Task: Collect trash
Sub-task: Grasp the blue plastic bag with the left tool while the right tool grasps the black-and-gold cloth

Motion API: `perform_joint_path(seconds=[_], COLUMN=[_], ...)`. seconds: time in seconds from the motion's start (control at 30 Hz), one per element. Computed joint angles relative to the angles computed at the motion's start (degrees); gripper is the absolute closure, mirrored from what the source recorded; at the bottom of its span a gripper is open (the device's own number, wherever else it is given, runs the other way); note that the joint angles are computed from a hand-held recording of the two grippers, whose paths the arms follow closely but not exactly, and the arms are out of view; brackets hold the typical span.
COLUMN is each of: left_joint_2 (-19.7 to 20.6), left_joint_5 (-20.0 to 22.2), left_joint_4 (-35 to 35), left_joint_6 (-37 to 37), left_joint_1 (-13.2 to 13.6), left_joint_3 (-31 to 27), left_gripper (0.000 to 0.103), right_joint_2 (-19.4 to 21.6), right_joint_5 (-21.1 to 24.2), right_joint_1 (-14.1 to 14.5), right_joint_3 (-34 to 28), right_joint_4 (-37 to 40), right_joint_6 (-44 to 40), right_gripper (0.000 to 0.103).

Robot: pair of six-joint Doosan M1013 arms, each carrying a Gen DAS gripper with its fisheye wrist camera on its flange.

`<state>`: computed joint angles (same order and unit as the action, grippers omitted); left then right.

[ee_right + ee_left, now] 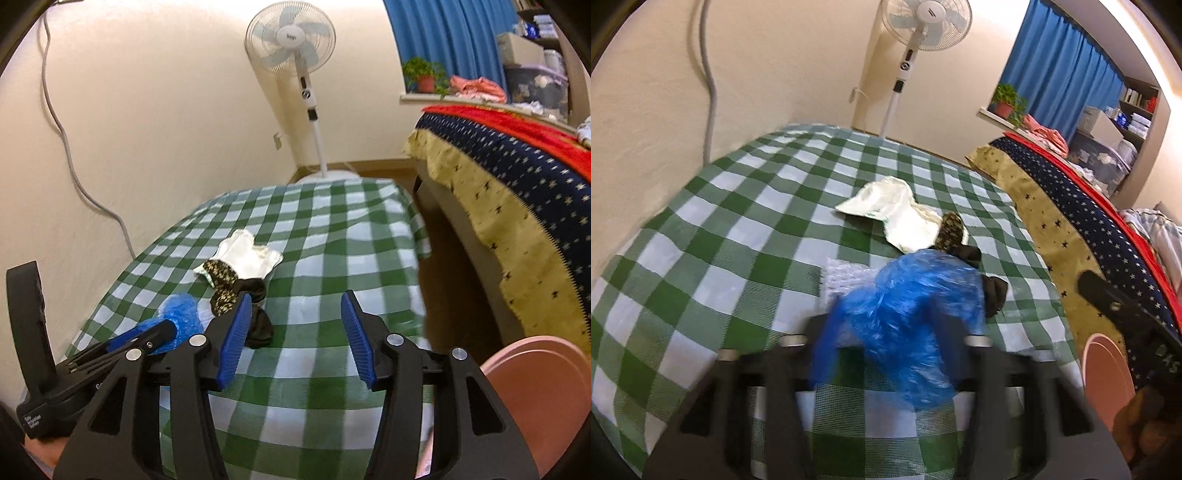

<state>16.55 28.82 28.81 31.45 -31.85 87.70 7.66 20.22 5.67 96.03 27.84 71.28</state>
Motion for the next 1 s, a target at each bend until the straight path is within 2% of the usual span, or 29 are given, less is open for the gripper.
perform_joint_path(seconds=[0.07, 0.1, 0.37, 0.53, 0.57, 0.63, 0.67, 0.7, 0.8, 1.0], left_joint_2=[0.1, 0.0, -0.8, -0.9, -0.9, -0.9, -0.9, -0.9, -1.0, -1.5], left_joint_5=[0.4, 0.6, 2.9, 3.6, 3.7, 3.8, 3.8, 3.8, 4.2, 4.7], left_joint_4=[-0.4, 0.1, 10.0, 11.3, 11.3, 11.4, 11.4, 11.3, 11.7, 12.5], left_joint_6=[0.5, -0.1, -11.5, -12.7, -12.6, -12.4, -12.3, -12.2, -11.9, -11.6], left_joint_1=[0.0, -0.1, -0.7, -0.6, -0.7, -0.7, -0.7, -0.7, -1.0, -1.5], left_joint_3=[-0.1, -0.1, 0.9, 0.9, 0.8, 0.8, 0.8, 0.8, 0.9, 1.0], left_gripper=[0.094, 0.095, 0.097, 0.097, 0.097, 0.097, 0.097, 0.097, 0.097, 0.097], right_joint_2=[0.9, 1.3, 4.3, 5.1, 5.3, 5.5, 5.6, 5.7, 5.2, 3.3], right_joint_5=[1.5, 2.2, 7.0, 8.6, 8.7, 9.2, 9.8, 10.0, 9.1, 6.9], right_joint_1=[0.2, 0.2, 1.1, 1.6, 1.7, 1.8, 1.7, 1.7, 1.7, 1.9], right_joint_3=[-0.9, -1.2, -4.3, -5.0, -5.0, -5.1, -5.2, -5.2, -4.6, -3.2], right_joint_4=[1.1, 1.7, 3.6, 3.4, 3.1, 3.3, 4.3, 4.4, 4.8, 3.6], right_joint_6=[-0.6, -1.0, -2.3, -3.2, -3.1, -3.7, -4.7, -4.9, -5.2, -4.0], right_gripper=[0.05, 0.049, 0.047, 0.048, 0.052, 0.069, 0.083, 0.09, 0.097, 0.098])
